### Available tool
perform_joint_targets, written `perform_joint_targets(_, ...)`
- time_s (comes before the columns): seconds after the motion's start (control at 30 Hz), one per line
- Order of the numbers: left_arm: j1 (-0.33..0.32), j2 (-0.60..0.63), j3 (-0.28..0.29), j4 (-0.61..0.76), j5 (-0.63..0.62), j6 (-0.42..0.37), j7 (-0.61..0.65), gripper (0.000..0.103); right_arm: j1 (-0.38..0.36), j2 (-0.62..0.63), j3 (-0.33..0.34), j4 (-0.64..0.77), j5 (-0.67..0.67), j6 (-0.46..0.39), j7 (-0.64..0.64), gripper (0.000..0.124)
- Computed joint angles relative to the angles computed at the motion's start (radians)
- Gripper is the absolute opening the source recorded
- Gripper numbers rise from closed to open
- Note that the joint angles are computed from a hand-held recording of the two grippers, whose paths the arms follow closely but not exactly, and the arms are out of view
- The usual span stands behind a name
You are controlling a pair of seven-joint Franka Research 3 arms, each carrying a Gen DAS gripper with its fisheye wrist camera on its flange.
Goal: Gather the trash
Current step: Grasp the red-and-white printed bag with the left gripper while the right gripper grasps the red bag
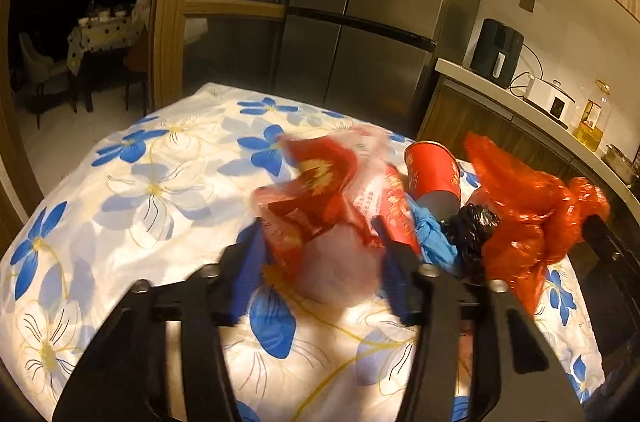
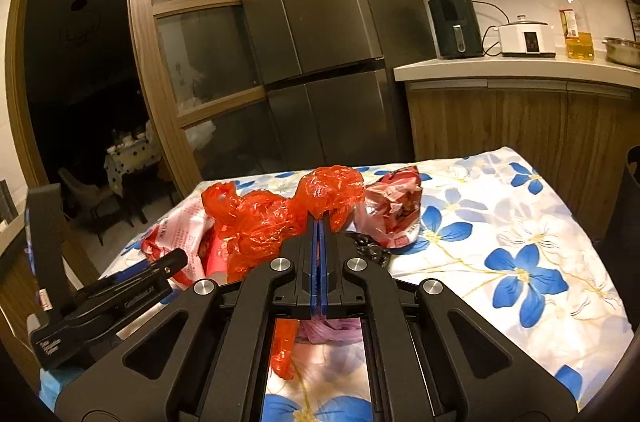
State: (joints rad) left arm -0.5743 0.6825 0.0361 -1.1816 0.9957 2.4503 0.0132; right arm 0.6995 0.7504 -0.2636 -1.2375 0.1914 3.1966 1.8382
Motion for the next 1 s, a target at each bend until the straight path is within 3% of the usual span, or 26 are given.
perform_joint_targets(0.03, 0.002, -0.002, -0.002, -0.004, -0.004, 0.001, 0.003, 0.036, 0.006, -0.007, -0.007, -0.014, 0.000, 0.007, 0.000, 0.001)
perform_joint_targets(0.23, -0.016, -0.027, 0.004, -0.031, 0.027, -0.020, -0.019, 0.009, 0.046, -0.051, -0.053, -0.088, 0.024, 0.040, -0.002, 0.001)
perform_joint_targets(0.63, -0.049, -0.101, -0.023, -0.086, 0.200, -0.018, -0.120, 0.008, 0.192, -0.145, -0.211, -0.269, 0.170, 0.134, -0.080, 0.001)
perform_joint_targets(1.0, -0.094, 0.040, -0.025, 0.144, 0.122, 0.019, 0.038, 0.008, 0.370, -0.218, -0.408, -0.432, 0.390, 0.205, -0.221, 0.000)
